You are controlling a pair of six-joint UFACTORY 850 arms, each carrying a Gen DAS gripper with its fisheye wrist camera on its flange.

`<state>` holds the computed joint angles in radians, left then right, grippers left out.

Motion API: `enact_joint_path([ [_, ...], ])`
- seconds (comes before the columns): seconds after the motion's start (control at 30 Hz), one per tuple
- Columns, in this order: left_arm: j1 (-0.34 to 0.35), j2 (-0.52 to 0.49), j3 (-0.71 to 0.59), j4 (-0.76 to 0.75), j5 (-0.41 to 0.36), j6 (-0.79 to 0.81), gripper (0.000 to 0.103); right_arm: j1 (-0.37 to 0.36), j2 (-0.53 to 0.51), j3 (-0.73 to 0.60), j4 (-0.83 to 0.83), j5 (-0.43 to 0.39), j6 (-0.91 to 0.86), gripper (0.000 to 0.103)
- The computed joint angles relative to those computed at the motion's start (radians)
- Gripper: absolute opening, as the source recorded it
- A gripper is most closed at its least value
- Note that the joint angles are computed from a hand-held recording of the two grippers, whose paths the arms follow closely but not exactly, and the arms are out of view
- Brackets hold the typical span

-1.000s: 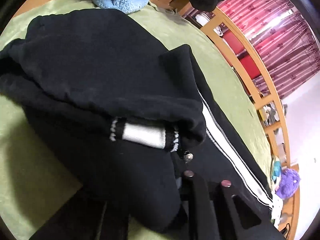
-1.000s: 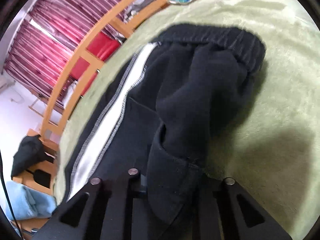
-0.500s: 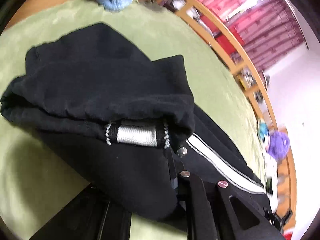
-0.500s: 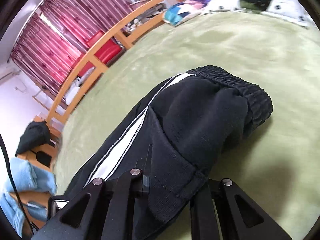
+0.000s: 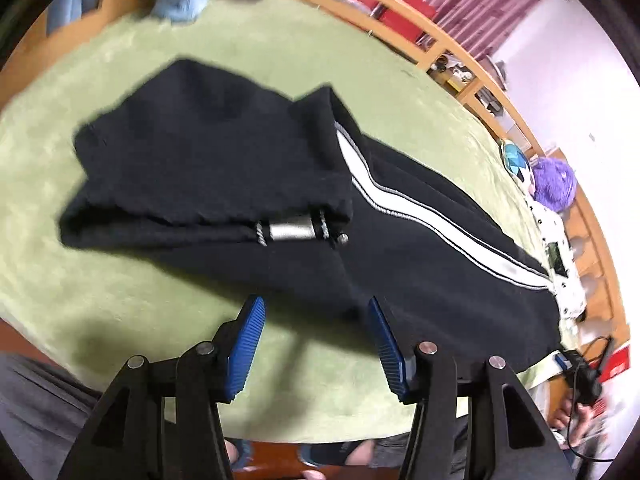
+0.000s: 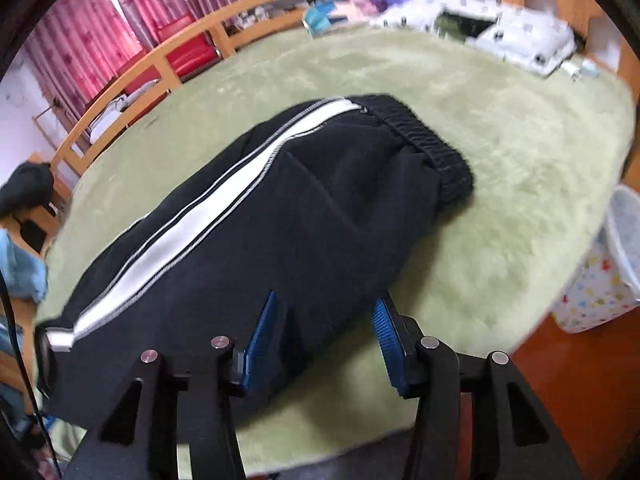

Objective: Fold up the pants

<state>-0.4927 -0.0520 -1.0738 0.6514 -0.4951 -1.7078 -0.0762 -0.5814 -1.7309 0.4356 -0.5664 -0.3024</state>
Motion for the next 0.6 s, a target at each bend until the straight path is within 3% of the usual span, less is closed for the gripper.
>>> enact_joint_path([
  [0.07,-0.004,-0.009,-0.020,0.070,-0.047,-0.007,0.059,0.009,0.063,0.089,0.068,0.080,-0.062,0.052],
  [0.13,0.001,-0.034,-0.046,0.123,-0.083,-0.010,0.059,0.014,0.105,0.153,0.186,0.121,-0.161,0.054],
  [0.23,0.020,-0.099,-0.108,0.163,-0.107,0.019,0.067,0.033,0.105,0.170,0.334,0.119,-0.270,0.054],
  [0.3,0.028,-0.186,-0.203,0.088,-0.215,0.139,0.068,0.043,0.113,0.191,0.418,0.119,-0.346,0.054],
  [0.33,0.031,-0.192,-0.210,0.075,-0.231,0.171,0.063,0.047,0.121,0.210,0.488,0.126,-0.418,0.054],
  [0.37,0.038,-0.207,-0.219,0.090,-0.237,0.169,0.040,0.053,0.129,0.226,0.530,0.135,-0.463,0.054],
  [0.47,0.062,-0.170,-0.177,0.151,-0.158,0.084,0.017,0.065,0.150,0.264,0.643,0.151,-0.598,0.054],
  [0.6,0.082,-0.119,-0.177,0.310,-0.226,-0.029,0.014,0.075,0.168,0.288,0.666,0.171,-0.619,0.054],
])
